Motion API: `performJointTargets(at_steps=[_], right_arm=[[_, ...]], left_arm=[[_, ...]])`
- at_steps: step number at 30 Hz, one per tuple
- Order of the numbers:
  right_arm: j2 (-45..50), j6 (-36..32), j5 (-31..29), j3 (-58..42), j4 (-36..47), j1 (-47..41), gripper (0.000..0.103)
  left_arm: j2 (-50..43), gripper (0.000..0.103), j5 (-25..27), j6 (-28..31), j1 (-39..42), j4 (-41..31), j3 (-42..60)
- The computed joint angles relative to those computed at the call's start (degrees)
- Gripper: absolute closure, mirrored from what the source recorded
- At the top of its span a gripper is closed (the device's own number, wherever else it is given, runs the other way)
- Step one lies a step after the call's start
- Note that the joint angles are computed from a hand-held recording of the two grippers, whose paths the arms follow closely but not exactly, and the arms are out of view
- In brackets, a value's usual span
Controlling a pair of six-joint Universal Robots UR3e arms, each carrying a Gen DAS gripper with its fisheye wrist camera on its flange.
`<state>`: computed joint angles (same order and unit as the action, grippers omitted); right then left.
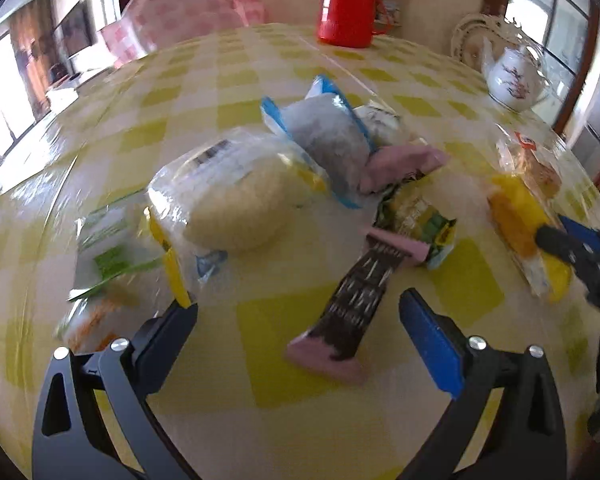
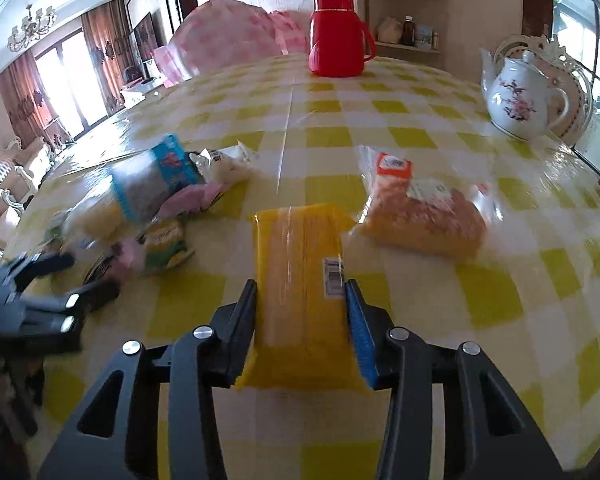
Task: Organize snacks
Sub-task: 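Grasp the yellow cake package with the right tool, then grasp the black chocolate bar with pink ends with the left tool, then lift the chocolate bar with the left tool while the right tool lifts the yellow cake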
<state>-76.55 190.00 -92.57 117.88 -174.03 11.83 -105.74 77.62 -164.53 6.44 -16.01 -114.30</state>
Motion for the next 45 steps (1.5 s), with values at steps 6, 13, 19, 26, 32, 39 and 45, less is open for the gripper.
performJointTargets(at_steps=[6, 13, 19, 26, 32, 39, 45], right_arm=[[-7.9, 0.5, 6.6, 11.8, -5.0, -3.6, 0.057], [-6.1, 1.5, 5.2, 10.9, -6.5, -2.7, 0.029], [0.8, 1.2, -0.1, 0.4, -0.3, 0.9, 0.029], [5.0, -0.5, -7.3, -5.7, 6.3, 4.8, 0.055], [-1.4, 2.6, -9.7, 3.4, -2.2, 5.3, 0.056], [-11.1, 5.2, 3.8, 15.2, -13.4, -1.0, 0.056], [-12.3, 8.1, 9.2, 17.5, -16.2, -2.5, 0.056]], left_arm=[[1.0, 0.067, 1.6, 3.0, -1.6, 2.6, -2.5], [3.5, 0.073, -1.7, 5.0, -0.1, 3.7, -6.3], [2.9, 0.076, -2.2, 6.5, -0.4, 5.2, -6.7], [2.7, 0.069, -4.2, 7.5, 0.0, 3.6, -5.7], [5.2, 0.083, -9.9, 9.5, 3.8, -1.4, -6.2], [7.1, 0.083, -12.8, 9.1, 5.7, -0.3, -7.7], [7.0, 0.083, -13.1, 9.2, 5.5, 0.6, -8.0]])
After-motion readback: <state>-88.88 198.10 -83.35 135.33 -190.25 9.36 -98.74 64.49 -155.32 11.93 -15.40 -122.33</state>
